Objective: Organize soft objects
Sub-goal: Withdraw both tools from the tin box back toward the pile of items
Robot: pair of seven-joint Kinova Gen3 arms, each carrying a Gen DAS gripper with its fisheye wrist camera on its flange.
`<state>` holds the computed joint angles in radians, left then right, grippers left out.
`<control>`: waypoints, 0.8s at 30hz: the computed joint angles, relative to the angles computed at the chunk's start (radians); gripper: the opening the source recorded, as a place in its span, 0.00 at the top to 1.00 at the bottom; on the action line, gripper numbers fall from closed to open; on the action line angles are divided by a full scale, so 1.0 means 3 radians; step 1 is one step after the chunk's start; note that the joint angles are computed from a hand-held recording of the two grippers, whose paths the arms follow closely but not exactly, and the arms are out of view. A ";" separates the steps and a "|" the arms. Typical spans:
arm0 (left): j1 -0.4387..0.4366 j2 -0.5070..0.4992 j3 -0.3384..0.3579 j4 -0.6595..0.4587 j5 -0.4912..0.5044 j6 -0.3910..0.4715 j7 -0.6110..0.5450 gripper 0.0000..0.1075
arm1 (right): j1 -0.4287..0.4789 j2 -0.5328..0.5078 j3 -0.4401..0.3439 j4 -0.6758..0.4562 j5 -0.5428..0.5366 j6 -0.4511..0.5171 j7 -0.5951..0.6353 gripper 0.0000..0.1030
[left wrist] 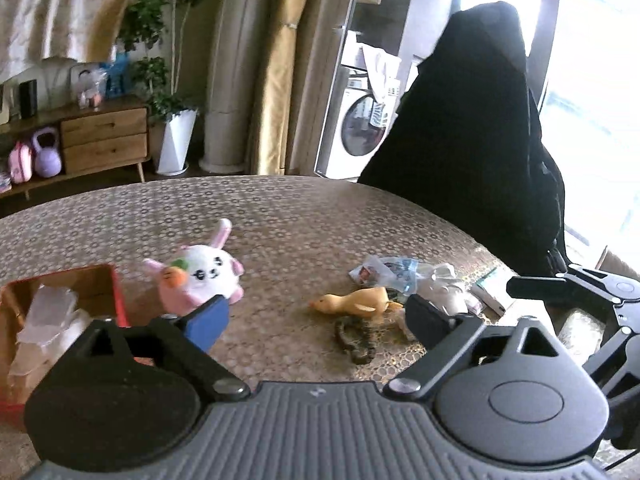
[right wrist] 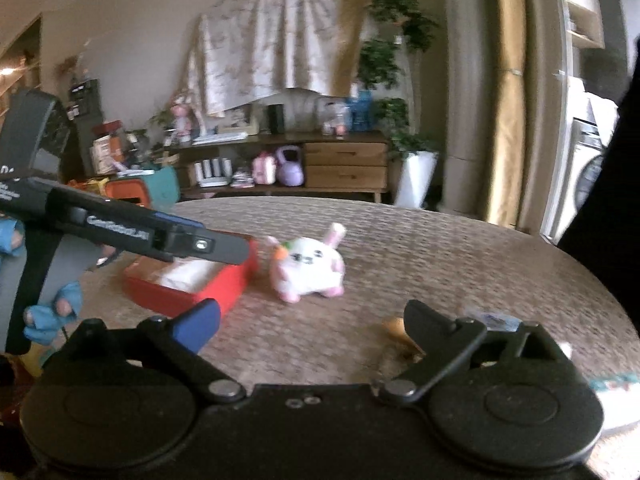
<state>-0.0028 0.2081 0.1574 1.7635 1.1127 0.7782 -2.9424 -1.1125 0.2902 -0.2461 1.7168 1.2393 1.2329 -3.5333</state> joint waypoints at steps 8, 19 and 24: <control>0.0180 0.0119 0.0146 0.0094 0.0085 -0.0248 -0.0254 0.08 | 0.0078 -0.0123 -0.0065 0.0400 -0.0186 0.0108 -0.0299 0.04; 0.0475 0.0316 0.0312 0.0274 0.0334 -0.0893 -0.0270 0.06 | 0.0455 -0.0133 -0.0037 0.0871 -0.0283 -0.0276 -0.0728 0.04; 0.0583 0.0474 0.0432 0.0272 0.0282 -0.1238 -0.0213 0.06 | 0.0608 -0.0075 0.0039 0.0953 -0.0293 -0.0473 -0.0803 0.04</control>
<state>0.1721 0.3503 0.2871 1.8450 1.1974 0.4068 -3.0063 -0.9300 0.2676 -0.2344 2.0028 1.1513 1.0911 -3.7743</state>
